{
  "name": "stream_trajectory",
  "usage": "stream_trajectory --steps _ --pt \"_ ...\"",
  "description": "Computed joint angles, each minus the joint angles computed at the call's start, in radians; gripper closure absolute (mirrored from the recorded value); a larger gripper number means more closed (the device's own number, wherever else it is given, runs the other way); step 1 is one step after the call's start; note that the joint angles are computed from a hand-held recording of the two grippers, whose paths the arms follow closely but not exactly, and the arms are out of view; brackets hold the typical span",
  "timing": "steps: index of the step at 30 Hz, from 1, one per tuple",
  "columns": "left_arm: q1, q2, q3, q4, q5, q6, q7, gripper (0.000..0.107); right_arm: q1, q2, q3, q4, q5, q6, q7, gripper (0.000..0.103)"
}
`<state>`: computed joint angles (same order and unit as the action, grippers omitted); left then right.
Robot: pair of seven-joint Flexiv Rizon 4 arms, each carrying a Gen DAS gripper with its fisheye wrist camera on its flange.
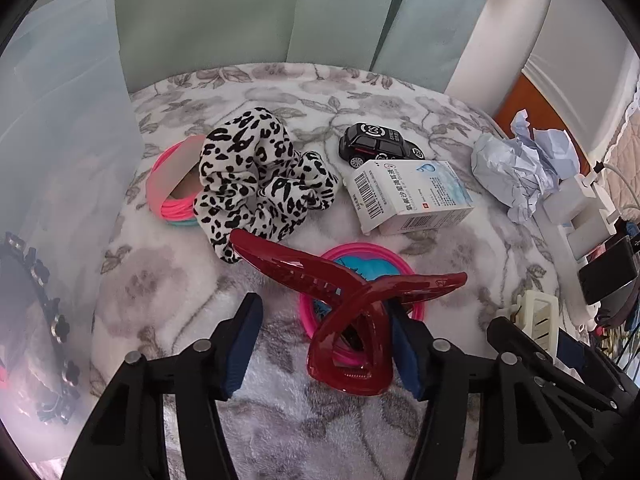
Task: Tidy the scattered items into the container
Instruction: 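Grasp the red claw clip with the left tool while the right tool grasps the cream claw clip, then lift and carry the red and cream claw clips over the plastic box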
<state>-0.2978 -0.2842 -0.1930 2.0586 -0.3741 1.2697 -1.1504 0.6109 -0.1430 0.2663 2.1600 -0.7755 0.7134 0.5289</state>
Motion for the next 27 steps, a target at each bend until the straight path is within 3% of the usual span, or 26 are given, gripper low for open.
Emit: stream_trajectory --steps 8,18,27 --pt "0.003 0.004 -0.005 0.004 -0.013 0.003 0.008 0.069 0.013 -0.01 0.003 -0.017 0.003 -0.071 -0.029 0.048" --pt "0.009 0.034 0.012 0.023 -0.008 -0.012 -0.003 0.069 0.017 0.016 0.019 -0.009 0.031 -0.068 -0.011 0.049" --pt "0.013 0.115 0.02 0.079 -0.075 -0.026 0.041 0.071 0.048 0.049 0.047 -0.039 0.03 -0.128 0.013 0.049"
